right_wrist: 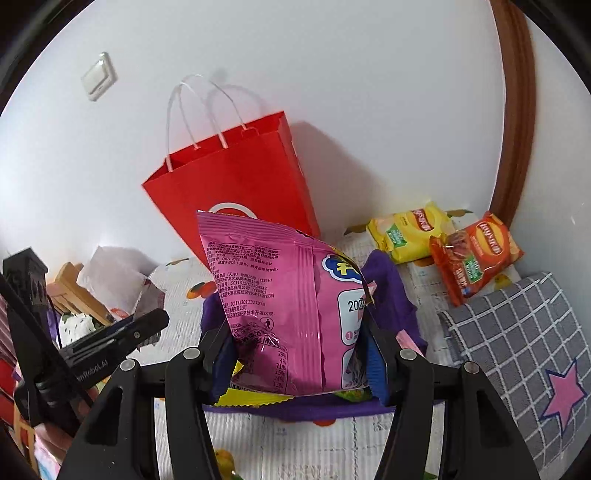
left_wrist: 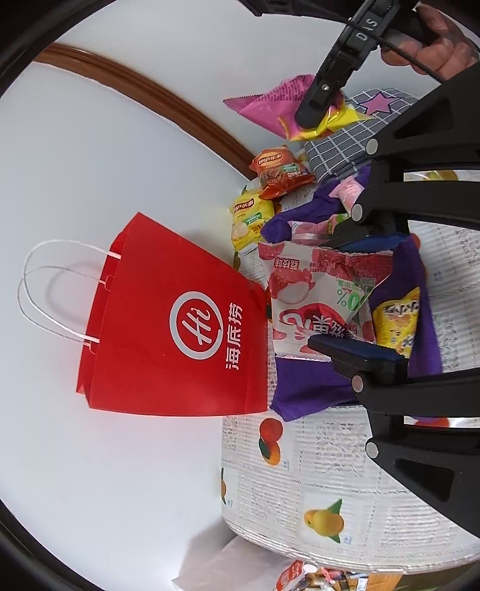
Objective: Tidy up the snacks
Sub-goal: 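Lift and carry the white-red packet and pink bag in both tools over the towel, then lower the pink bag onto the towel and open the right tool while the left tool releases the white-red packet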
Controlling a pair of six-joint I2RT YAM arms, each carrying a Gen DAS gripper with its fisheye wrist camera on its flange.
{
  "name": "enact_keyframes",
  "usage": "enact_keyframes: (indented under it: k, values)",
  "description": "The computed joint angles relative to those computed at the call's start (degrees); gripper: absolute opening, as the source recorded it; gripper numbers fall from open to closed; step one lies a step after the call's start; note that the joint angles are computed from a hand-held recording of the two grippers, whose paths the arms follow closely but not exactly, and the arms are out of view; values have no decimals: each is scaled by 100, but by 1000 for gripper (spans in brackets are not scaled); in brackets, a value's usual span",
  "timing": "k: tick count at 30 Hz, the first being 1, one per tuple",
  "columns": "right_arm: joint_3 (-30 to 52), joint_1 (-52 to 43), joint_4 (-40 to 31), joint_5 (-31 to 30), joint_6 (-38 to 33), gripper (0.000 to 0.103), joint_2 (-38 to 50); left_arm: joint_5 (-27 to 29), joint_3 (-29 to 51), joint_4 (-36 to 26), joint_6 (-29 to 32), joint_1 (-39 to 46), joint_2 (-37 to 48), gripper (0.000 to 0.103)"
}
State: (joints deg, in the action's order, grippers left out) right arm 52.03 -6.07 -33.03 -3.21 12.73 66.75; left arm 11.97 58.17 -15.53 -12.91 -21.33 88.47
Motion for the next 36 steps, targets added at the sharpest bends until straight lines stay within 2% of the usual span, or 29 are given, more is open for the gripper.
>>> enact_keyframes:
  k: [7,14,23,36]
  values:
    - [208,-16,549,-122,-87,58,805,-105,297,128,14,66,609,38]
    - [221,-105,1068,-300,-189,58,1462,-86,405,117,39,183,865,38]
    - [411,-100,972,-194,-547,58,1988,-41,536,59,30,284,1167,38]
    - [881,-92,594,-479,-690,59,3121,163,1000,-367,-27,408,1810,38]
